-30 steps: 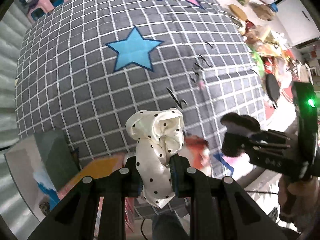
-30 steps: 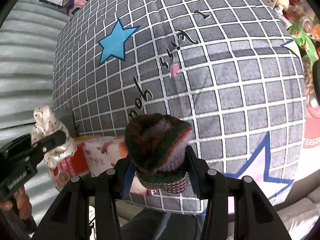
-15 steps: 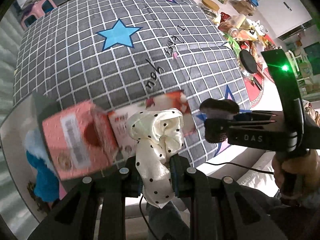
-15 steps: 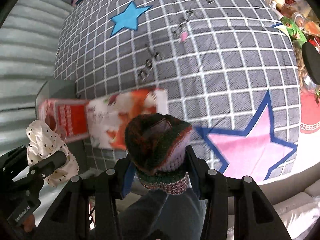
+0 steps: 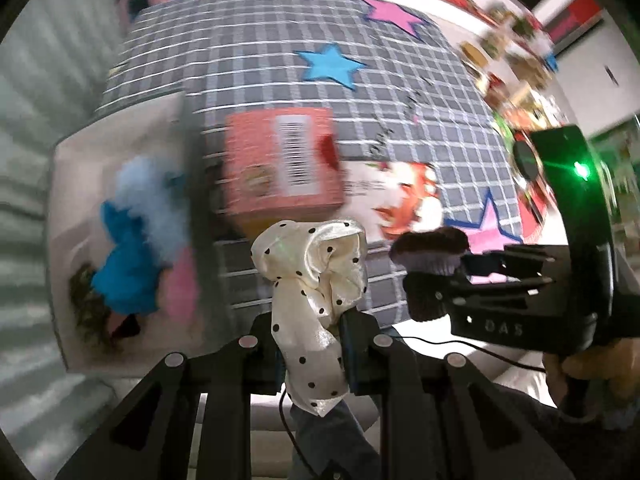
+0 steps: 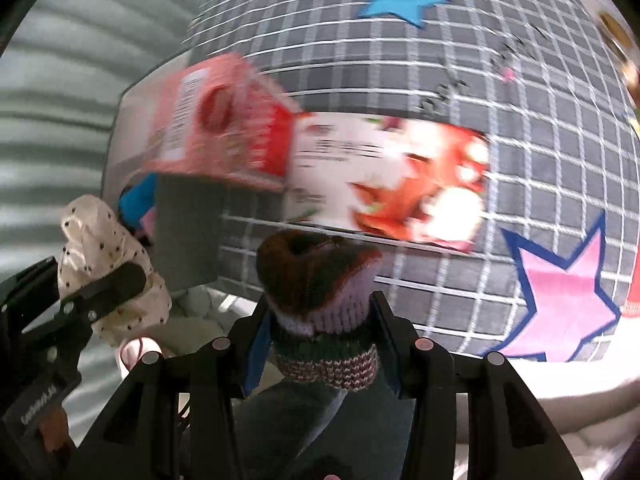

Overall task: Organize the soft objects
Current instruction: 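Carry the polka-dot scrunchie and knit pouch with both tools over the box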

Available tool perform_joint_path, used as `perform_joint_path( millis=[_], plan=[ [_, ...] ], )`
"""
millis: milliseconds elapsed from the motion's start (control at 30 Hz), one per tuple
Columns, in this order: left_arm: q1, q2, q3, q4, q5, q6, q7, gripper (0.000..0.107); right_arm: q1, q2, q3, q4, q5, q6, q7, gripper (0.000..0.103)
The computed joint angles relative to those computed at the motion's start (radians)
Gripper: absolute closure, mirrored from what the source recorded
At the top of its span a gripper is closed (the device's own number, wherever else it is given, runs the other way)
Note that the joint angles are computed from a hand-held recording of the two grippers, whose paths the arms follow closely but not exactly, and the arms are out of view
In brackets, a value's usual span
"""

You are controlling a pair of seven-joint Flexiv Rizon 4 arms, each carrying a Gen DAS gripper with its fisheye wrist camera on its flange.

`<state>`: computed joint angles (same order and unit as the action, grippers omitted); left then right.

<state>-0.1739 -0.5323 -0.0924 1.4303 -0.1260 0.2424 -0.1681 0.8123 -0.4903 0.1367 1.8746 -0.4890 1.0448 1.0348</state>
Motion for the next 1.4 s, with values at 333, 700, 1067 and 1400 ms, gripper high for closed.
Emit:
perform_joint_path(
  millis=[333,700,1067,1400],
  plan=[
    [0.054,-0.107,0.018,-0.148,-0.073,0.066,-0.179,0.083,-0.074,-0.086,0.025,-0.225,0.069,-0.117,-0.371,0.054],
    [0.076,-0.197,0.017,-0.268,-0.08,0.108,-0.312,0.083,-0.114,-0.182,0.007,-0.471,0.155,-0.256,-0.692,0.054],
    [0.046,-0.299,0.015,-0.412,-0.056,0.115,-0.423,0.083,-0.149,-0.209,-0.036,-0.553,0.184,-0.304,-0.823,0.054],
    [0.018,-0.346,0.016,-0.482,-0.036,0.116,-0.455,0.083,-0.177,-0.222,-0.043,-0.583,0.205,-0.311,-0.867,0.054]
  ],
)
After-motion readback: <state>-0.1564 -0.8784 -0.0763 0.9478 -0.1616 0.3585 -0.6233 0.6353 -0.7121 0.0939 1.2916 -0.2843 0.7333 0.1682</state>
